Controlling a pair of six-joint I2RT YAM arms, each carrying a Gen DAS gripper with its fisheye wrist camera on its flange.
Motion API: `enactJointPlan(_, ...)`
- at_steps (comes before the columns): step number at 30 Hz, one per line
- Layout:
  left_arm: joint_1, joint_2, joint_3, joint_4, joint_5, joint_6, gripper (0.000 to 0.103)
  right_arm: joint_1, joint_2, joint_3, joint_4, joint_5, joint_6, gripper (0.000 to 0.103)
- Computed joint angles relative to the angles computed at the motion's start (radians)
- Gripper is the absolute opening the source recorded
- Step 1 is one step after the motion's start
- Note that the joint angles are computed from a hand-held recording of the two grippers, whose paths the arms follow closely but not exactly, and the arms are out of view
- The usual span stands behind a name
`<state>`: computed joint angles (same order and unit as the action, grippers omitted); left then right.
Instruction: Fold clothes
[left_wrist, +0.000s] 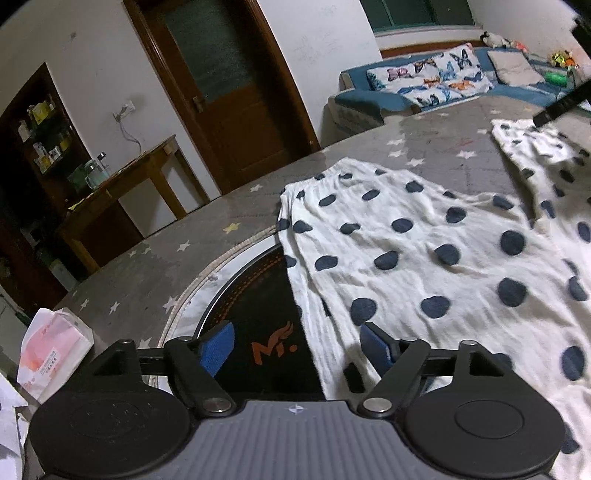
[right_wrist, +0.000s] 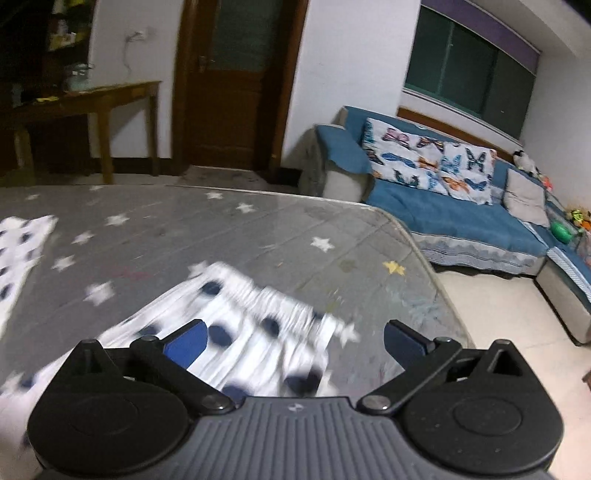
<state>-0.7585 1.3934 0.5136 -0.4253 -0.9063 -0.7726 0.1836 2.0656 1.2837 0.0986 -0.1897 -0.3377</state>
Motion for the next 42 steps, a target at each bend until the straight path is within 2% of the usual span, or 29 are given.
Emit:
enactJointPlan(6, -0.132, 0.003, 0.044, -0.117, -0.030, -0.128, 0.088, -0.032, -0.218, -0.292, 0.018, -0.125, -0.063, 0.103)
enactJointPlan(10, -0.228, 0.036, 0.076, -0.192, -0.041, -0.227, 0.089, -0.046, -0.378, -0.474, -0.006, -0.213, -0.112, 0.103)
enactJointPlan(19, -0.400, 0.130, 0.121, -0.370, -0.036, -0.490, 0.089, -0.070, -0.735, -0.789, -0.090, -0.317, -0.230, 0.103)
enactJointPlan(22, -0.445, 0.170, 0.133, -0.429, -0.033, -0.577, 0.089, -0.088, -0.818, -0.858, -0.113, -0.323, -0.256, 0.103)
enactJointPlan(27, -0.505, 0.224, 0.150, -0.530, -0.025, -0.721, 0.089, -0.149, -0.894, -0.957, -0.076, -0.288, -0.296, 0.103)
enactJointPlan(30, -0.529, 0.263, 0.161, -0.585, -0.023, -0.785, 0.089, -0.245, -0.916, -0.978, -0.092, -0.333, -0.336, 0.103)
enactJointPlan(36, -0.561, 0.266, 0.154, -0.650, 0.001, -0.889, 0.090, -0.338, -0.936, -0.982, -0.125, -0.365, -0.344, 0.103)
enactJointPlan(42, -0.590, 0.263, 0.159, -0.693, 0.034, -0.966, 0.090, -0.300, -1.057, -1.020, -0.163, -0.406, -0.294, 0.103)
